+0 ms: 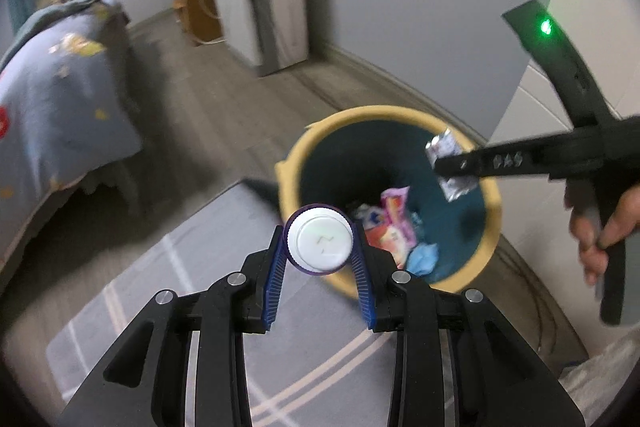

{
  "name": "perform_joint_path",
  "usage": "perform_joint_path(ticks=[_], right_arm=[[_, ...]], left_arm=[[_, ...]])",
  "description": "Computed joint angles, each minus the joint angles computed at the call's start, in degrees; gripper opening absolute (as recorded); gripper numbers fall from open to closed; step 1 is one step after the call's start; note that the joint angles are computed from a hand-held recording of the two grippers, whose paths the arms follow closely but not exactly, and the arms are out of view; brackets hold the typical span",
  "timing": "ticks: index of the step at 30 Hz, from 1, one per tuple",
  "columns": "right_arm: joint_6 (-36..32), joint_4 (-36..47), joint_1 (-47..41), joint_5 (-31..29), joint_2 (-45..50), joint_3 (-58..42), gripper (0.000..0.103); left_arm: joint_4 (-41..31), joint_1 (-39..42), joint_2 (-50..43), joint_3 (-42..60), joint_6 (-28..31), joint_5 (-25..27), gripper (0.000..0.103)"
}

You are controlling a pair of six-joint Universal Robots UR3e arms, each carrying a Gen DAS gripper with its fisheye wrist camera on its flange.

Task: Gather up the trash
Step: 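Open both tools to drop the tube and spray bottle into the bin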

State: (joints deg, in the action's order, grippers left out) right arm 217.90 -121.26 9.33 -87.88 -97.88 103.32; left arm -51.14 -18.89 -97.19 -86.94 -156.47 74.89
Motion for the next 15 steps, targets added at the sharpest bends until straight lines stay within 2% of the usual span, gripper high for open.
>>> perform_joint_path(ticks=[5, 7, 8, 9, 11, 13, 15], right_arm=[[0.11, -1.84, -4.07, 3.22, -3.2, 5.37, 0.015], [-0.07, -2.4, -5.0, 4.1, -4.13, 6.37, 0.032], [0.03, -2.77, -5.49, 4.39, -4.92, 7.12, 0.049], [0.41, -3.21, -5.81, 4.8, -5.65, 7.79, 0.057], [0.12, -3.59, -6.65, 5.72, -6.75, 8.42, 0.057], [-0.19, -2.76, -6.09, 4.37, -7.62, 7.75, 0.06], [-0.17, -1.01, -4.41, 2.01, -7.92, 6.04, 0.07]], left_arm=[[1.59, -4.04, -7.26, 6.15, -0.51, 1.1, 0.034], [0.93, -4.83, -8.64, 7.75, -0.67, 1.55, 0.039], [0.96, -4.72, -8.81, 7.88, -0.44, 1.34, 0.041], [1.18, -4.57, -8.56, 7.63, -0.33, 1.13, 0.046], [1.72, -3.85, -7.24, 6.44, -0.61, 0.12, 0.057], [1.71, -3.57, -6.14, 5.77, -1.19, 0.09, 0.071], [1.76, -3.46, -4.15, 4.44, -1.63, 0.19, 0.078]])
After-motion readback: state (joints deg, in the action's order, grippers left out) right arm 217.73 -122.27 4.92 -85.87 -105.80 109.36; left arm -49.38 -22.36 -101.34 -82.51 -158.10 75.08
